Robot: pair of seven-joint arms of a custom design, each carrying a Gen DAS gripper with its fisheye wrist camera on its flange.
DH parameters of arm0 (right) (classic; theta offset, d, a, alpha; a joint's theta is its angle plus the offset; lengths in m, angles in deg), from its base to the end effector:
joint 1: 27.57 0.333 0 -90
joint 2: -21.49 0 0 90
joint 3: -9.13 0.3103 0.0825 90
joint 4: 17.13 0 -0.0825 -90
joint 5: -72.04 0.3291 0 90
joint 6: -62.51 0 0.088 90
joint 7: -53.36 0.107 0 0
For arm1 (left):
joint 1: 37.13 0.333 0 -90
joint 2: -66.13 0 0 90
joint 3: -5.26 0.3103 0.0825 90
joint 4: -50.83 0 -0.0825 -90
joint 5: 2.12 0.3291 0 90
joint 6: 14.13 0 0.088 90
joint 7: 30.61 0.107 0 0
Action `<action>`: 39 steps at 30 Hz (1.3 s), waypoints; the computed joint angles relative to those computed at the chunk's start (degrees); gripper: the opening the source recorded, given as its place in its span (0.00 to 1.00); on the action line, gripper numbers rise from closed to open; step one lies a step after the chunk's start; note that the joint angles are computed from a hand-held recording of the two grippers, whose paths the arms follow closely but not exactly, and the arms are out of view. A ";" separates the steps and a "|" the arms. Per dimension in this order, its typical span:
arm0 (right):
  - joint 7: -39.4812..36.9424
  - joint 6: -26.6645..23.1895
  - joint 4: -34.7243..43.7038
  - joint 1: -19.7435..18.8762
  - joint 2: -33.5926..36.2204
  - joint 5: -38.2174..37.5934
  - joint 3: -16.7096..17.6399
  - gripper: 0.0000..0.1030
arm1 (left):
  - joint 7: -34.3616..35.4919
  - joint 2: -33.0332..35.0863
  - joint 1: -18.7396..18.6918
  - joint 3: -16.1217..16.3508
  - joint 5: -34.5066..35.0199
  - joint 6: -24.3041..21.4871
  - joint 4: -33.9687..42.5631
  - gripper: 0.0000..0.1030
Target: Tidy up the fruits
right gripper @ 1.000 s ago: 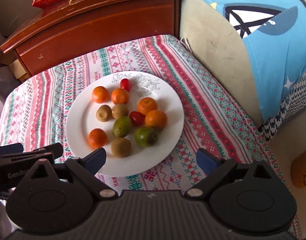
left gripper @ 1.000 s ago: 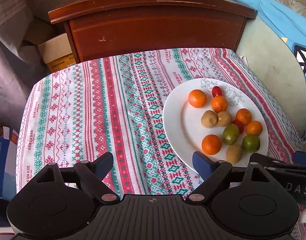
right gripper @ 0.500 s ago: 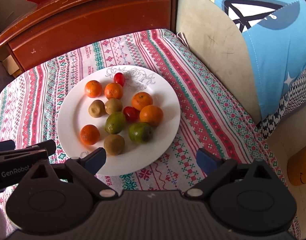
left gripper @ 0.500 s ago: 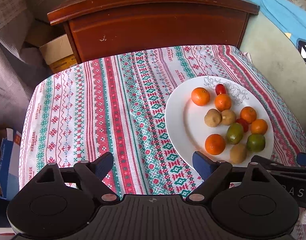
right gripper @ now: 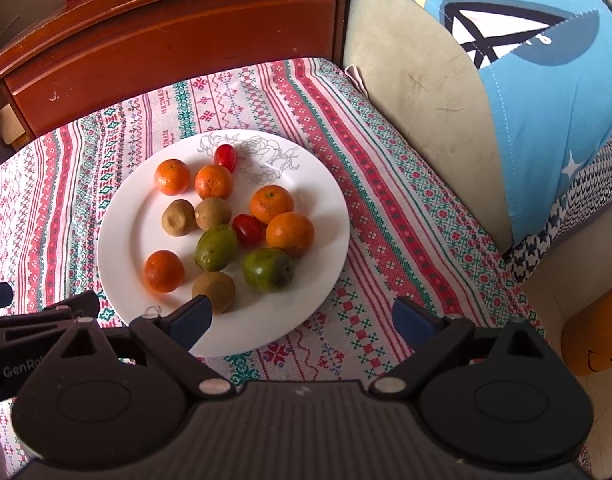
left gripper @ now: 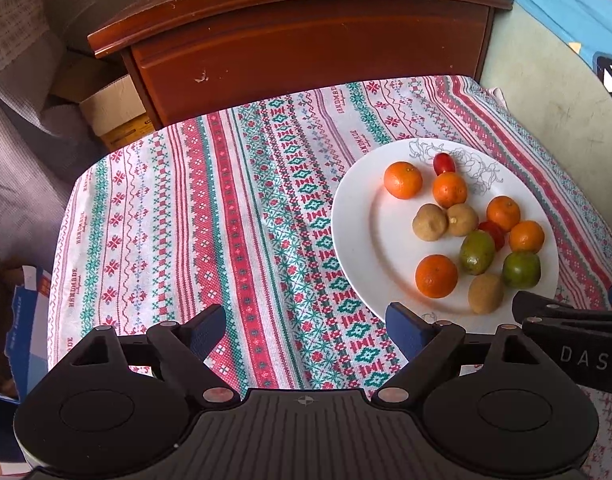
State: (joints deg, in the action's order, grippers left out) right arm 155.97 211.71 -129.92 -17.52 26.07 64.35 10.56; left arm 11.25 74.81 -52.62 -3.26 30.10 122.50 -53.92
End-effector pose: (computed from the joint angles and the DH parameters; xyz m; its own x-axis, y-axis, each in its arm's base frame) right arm 0.5565 0.1154 0.5130 0.0752 -0.9972 0.0003 -0.8432 -0.0638 -0.5337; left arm 0.5398 -0.2295 0.5106 0.1196 -0.9888 -0.0896 -0.8327 -0.0507 -0.5515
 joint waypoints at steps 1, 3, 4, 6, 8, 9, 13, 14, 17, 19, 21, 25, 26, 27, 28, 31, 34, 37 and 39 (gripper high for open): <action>0.00 -0.02 0.06 0.02 0.07 -0.04 0.02 0.94 | 0.03 0.12 -0.09 0.02 0.31 -0.42 0.18 0.86; -0.04 -0.13 0.24 0.07 0.26 -0.22 0.05 0.94 | -0.16 0.26 -0.28 0.06 0.90 -1.03 0.43 0.86; 0.06 -0.22 0.36 0.13 0.36 -0.37 0.07 0.94 | -0.28 0.29 -0.35 0.07 1.04 -1.29 0.53 0.86; 0.01 -0.38 0.59 0.17 0.50 -0.38 0.12 0.94 | -0.22 0.37 -0.31 0.09 0.95 -1.64 0.73 0.86; -0.18 -0.54 0.82 0.16 0.64 -0.12 0.17 0.94 | -0.03 0.41 -0.26 0.10 0.80 -1.85 0.86 0.86; -0.27 -0.74 0.95 0.17 0.70 -0.03 0.18 0.94 | 0.18 0.53 -0.26 0.08 0.76 -2.05 1.05 0.87; -0.50 -1.41 1.27 0.17 0.91 0.33 0.22 0.94 | 0.79 0.89 -0.40 0.06 0.50 -2.97 1.55 0.87; -0.55 -1.52 1.37 0.17 0.98 0.34 0.22 0.94 | 0.92 0.94 -0.38 0.07 0.30 -2.99 1.59 0.87; -0.62 -1.79 1.59 0.20 1.10 0.34 0.23 0.94 | 1.21 0.97 -0.32 0.13 -0.13 -2.94 1.61 0.87; -0.78 -1.95 1.77 0.16 1.21 0.60 0.25 0.94 | 1.46 1.03 -0.22 0.16 -0.68 -2.99 1.73 0.87; -0.99 -2.03 1.90 0.13 1.30 0.80 0.26 0.94 | 1.65 1.16 -0.12 0.17 -1.43 -3.15 1.93 0.87; -1.12 -2.11 2.02 0.20 1.44 0.61 0.28 0.94 | 1.97 1.28 -0.09 0.26 -2.05 -3.48 2.04 0.87; -1.18 -2.13 2.05 0.20 1.47 0.64 0.29 0.94 | 1.92 1.26 -0.12 0.28 -2.07 -3.54 2.02 0.87; -1.20 -2.12 2.08 0.19 1.50 0.71 0.29 0.94 | 1.92 1.26 -0.13 0.29 -2.07 -3.54 2.02 0.87; -1.20 -2.12 2.08 0.20 1.50 0.71 0.29 0.94 | 1.88 1.27 -0.13 0.31 -2.13 -3.57 2.04 0.87; -1.12 -1.97 1.96 0.22 1.46 0.62 0.27 0.94 | 1.95 1.33 -0.07 0.33 -2.41 -3.46 2.08 0.87; -0.87 -2.08 2.14 0.25 1.62 0.46 0.25 0.94 | 1.98 1.53 -0.15 0.38 -2.31 -3.56 2.32 0.87; -0.79 -2.12 2.38 0.21 1.84 0.55 0.25 0.94 | 1.59 1.60 -0.42 0.49 -1.26 -3.52 2.37 0.87; -0.77 -2.14 2.45 0.19 1.89 0.58 0.25 0.94 | 1.38 1.70 -0.61 0.54 -0.43 -3.61 2.55 0.87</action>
State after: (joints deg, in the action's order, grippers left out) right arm 155.20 209.57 -127.47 -17.33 27.96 64.93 10.81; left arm 12.63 76.52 -53.23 -2.72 29.67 118.89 -51.37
